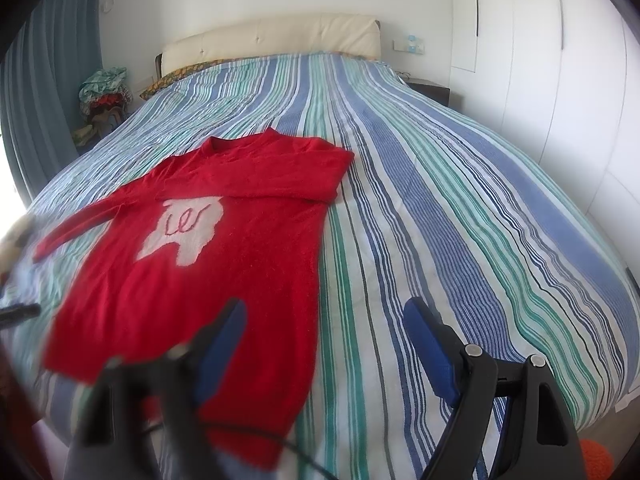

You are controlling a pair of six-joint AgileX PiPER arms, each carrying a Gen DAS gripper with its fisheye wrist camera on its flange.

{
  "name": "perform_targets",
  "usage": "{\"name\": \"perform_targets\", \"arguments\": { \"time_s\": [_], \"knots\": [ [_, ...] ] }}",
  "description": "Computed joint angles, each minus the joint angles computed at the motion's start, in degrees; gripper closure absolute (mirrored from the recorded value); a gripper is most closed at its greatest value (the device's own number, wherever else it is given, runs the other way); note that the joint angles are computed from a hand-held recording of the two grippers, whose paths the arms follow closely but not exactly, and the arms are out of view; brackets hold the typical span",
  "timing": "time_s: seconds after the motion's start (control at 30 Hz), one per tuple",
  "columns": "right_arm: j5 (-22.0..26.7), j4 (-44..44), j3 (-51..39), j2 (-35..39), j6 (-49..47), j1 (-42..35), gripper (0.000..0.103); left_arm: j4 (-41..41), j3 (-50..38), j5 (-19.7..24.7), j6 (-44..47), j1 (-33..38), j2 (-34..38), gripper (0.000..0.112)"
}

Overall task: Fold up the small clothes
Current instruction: 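Grasp the other sleeve with the left gripper and fold it across the body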

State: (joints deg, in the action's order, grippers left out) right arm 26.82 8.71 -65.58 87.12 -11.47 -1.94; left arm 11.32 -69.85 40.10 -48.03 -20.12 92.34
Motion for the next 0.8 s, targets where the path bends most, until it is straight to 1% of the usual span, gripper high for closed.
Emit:
{"name": "perform_targets", "arguments": {
  "time_s": [0.1,0.17,0.27,0.3,0.4,0.47,0.57,0.6,0.63,0.67,0.7,0.73,0.77,0.8],
  "knots": [
    [-0.03,0.61,-0.08,0.06,-0.41,-0.16,0.023,-13.3,3.1,-4.05,8.12,9.71,-4.77,0.021],
    [0.02,1.53,-0.16,0.14,-1.16,-0.39,0.023,-22.76,4.08,-5.13,15.41,18.03,-6.51,0.021],
    [0.21,2.8,-0.3,0.29,-2.07,-0.8,0.023,-35.7,1.13,-2.98,26.7,30.8,-4.26,0.021],
    [0.29,3.13,-0.37,0.34,-2.28,-0.92,0.023,-38.34,-0.6,-2.22,29.7,34.04,-2.55,0.021],
    [0.42,3.49,-0.37,0.25,-2.43,-1.14,0.023,-42.82,-8.26,1.59,35.46,39.64,5.1,0.022],
    [0.18,3.2,-0.14,0.01,-2.05,-1.11,0.023,-42.92,-13.09,3.48,35.66,40.48,10.37,0.024],
    [0.02,2.04,-0.04,-0.22,-1.03,-0.85,0.023,-43.76,-19.25,6.12,35.71,39.53,17.52,0.031],
    [0.08,1.57,-0.08,-0.16,-0.68,-0.7,0.023,-43.48,-21.35,7.72,35.64,38.92,19.66,0.031],
    [0.25,1.32,-0.25,0.02,-0.6,-0.62,0.023,-40.92,-23.82,9.25,33.91,37.79,21.65,0.031],
    [0.38,1.26,-0.35,0.24,-0.72,-0.54,0.023,-36.96,-25.45,9.69,31.17,36.39,22.73,0.032],
    [0.57,1.38,-0.51,0.47,-0.97,-0.48,0.023,-34.25,-26.12,9.55,29.11,35.34,23.06,0.036],
    [0.74,1.69,-0.59,0.6,-1.39,-0.49,0.023,-31.23,-27.01,9.89,26.54,34.45,23.16,0.042],
    [0.85,2.12,-0.75,0.83,-1.94,-0.53,0.023,-29.19,-27.92,10.79,25.01,34.1,23.17,0.076],
    [0.91,2.71,-0.77,0.89,-2.58,-0.62,0.023,-29.45,-29.26,11.9,25.01,34.13,23.38,0.103]
  ]
}}
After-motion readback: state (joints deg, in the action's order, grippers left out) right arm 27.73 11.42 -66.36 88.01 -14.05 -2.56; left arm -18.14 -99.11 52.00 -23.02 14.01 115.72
